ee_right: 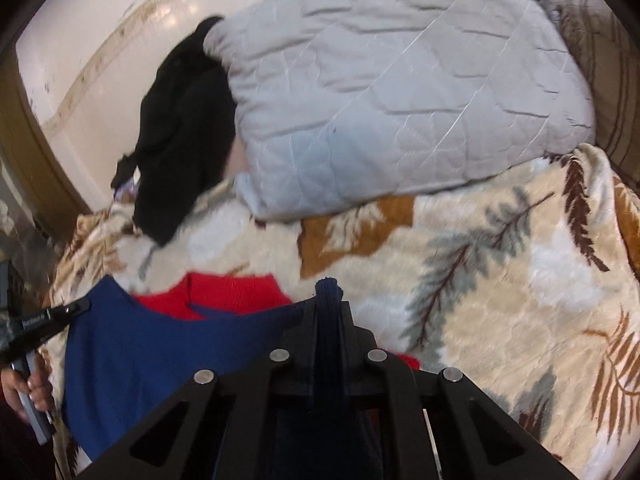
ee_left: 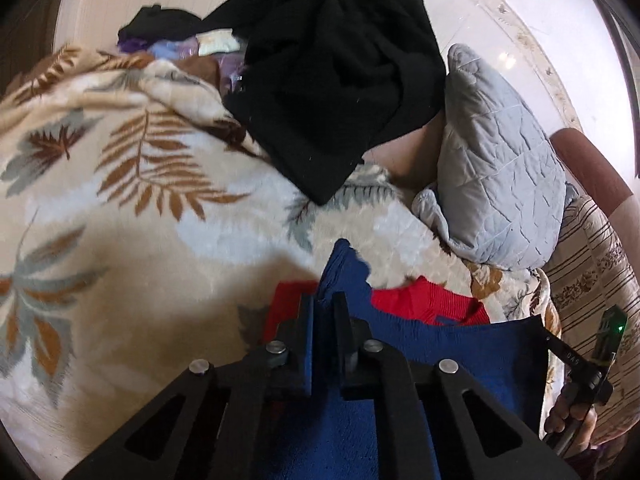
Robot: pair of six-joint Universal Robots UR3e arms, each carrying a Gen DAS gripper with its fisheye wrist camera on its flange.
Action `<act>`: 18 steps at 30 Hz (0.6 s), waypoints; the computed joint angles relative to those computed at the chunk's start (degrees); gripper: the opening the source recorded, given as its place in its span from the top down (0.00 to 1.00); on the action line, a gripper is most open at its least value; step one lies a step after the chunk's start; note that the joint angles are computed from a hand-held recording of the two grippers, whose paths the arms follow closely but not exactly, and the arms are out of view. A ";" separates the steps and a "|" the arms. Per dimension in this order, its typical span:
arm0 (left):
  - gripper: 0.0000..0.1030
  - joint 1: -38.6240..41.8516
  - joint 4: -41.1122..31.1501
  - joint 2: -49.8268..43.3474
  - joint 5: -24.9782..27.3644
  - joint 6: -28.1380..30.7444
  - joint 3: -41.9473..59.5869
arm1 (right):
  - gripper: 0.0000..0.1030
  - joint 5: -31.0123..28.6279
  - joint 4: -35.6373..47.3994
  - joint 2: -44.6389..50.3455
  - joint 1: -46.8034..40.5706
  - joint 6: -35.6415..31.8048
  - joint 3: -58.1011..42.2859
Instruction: Fold small clothes
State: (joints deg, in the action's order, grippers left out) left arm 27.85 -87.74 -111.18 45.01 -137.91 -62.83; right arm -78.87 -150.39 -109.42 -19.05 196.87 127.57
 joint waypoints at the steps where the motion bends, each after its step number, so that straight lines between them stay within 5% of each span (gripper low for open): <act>1: 0.93 0.12 0.95 0.25 -0.18 -0.24 -0.76 | 0.91 -0.99 -1.06 0.36 0.38 0.69 0.32; 8: 0.94 -0.47 11.57 0.17 -1.35 -7.38 -3.91 | 0.96 -3.40 -8.77 -0.70 -2.38 5.41 4.98; 12: 1.00 -2.21 27.36 -0.19 1.76 -13.97 -8.82 | 0.96 0.88 -8.93 -1.29 -7.58 4.59 7.08; 18: 0.97 -3.68 16.19 -3.65 6.17 -13.90 1.34 | 0.92 13.51 0.16 -1.19 -10.49 2.15 4.96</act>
State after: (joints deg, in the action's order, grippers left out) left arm 24.16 -71.55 -114.83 51.18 -151.81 -61.49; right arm -65.35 -150.24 -110.61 -29.54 199.02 132.53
